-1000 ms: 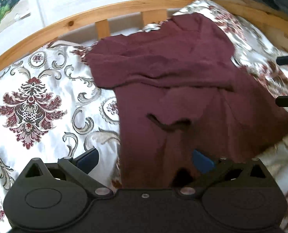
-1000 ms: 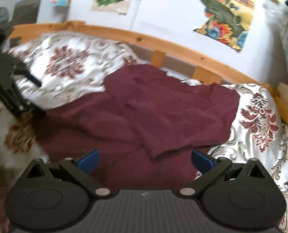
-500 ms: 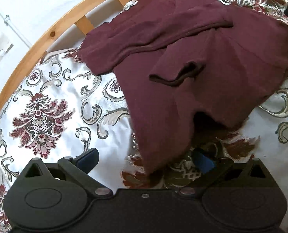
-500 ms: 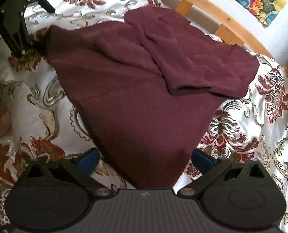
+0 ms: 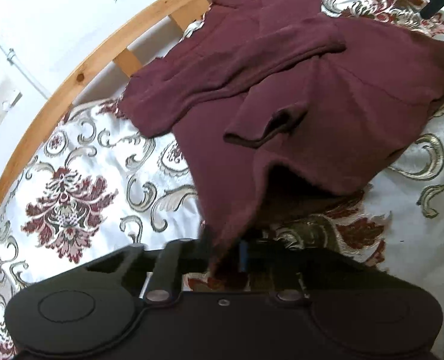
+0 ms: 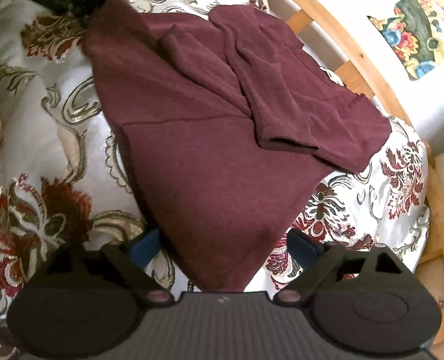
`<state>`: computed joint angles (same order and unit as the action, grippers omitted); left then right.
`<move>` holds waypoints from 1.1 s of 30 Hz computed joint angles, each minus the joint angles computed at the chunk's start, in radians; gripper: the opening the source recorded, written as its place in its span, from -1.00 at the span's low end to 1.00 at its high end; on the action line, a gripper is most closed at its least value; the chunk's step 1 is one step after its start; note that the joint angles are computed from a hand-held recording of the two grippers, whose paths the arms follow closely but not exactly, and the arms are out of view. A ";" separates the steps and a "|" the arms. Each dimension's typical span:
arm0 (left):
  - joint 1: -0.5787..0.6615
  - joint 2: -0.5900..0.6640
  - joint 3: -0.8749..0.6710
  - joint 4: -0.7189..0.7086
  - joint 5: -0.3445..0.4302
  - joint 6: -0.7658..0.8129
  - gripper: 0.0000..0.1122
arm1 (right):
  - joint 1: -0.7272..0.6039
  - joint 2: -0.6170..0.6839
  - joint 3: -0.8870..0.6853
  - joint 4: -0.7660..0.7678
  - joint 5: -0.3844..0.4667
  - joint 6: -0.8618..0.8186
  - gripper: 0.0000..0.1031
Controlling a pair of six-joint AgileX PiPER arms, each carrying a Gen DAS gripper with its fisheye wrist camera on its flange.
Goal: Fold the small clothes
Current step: 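Close the left gripper on the hem while the right gripper grasps the hem too, then lift the hem with both grippers and fold it over toward the collar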
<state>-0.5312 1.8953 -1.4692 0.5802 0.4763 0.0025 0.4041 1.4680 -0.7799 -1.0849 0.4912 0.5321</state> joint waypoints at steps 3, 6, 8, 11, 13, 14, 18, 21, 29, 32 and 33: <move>0.007 -0.015 -0.005 -0.051 -0.016 0.038 -0.88 | 0.014 -0.008 0.005 0.001 0.016 -0.031 0.77; 0.019 -0.015 -0.055 -0.123 -0.010 0.064 -0.90 | 0.018 -0.005 0.009 -0.002 0.029 -0.047 0.77; 0.026 -0.010 -0.101 -0.175 0.006 0.082 -0.90 | 0.010 0.008 0.002 0.005 0.029 -0.055 0.74; 0.034 0.005 -0.185 -0.249 0.056 0.113 -0.91 | -0.012 0.009 -0.012 0.088 0.007 -0.150 -0.26; 0.035 0.012 -0.241 -0.288 0.099 0.134 -0.91 | 0.004 0.012 -0.006 0.029 0.033 -0.105 -0.64; 0.037 0.011 -0.259 -0.304 0.114 0.145 -0.91 | 0.012 0.005 0.004 -0.011 0.041 -0.074 -0.70; 0.040 -0.010 -0.320 -0.357 0.170 0.196 -0.92 | 0.002 -0.070 0.018 -0.033 0.023 -0.046 -0.78; 0.048 -0.036 -0.356 -0.384 0.189 0.212 -0.92 | -0.001 -0.161 0.018 -0.054 0.027 -0.019 -0.80; 0.173 -0.248 -0.240 -0.739 0.177 0.439 -0.92 | 0.129 -0.413 0.023 -0.078 0.182 0.038 -0.82; 0.236 -0.324 -0.167 -0.873 0.225 0.515 -0.92 | 0.278 -0.497 0.020 -0.048 0.336 0.037 -0.83; 0.264 -0.346 -0.147 -0.936 0.254 0.550 -0.92 | 0.349 -0.522 0.015 -0.036 0.409 0.045 -0.83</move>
<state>-0.2673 1.5494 -1.6166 -0.3557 0.7299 0.5522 0.7535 0.9459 -0.7654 -1.1205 0.9004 0.5775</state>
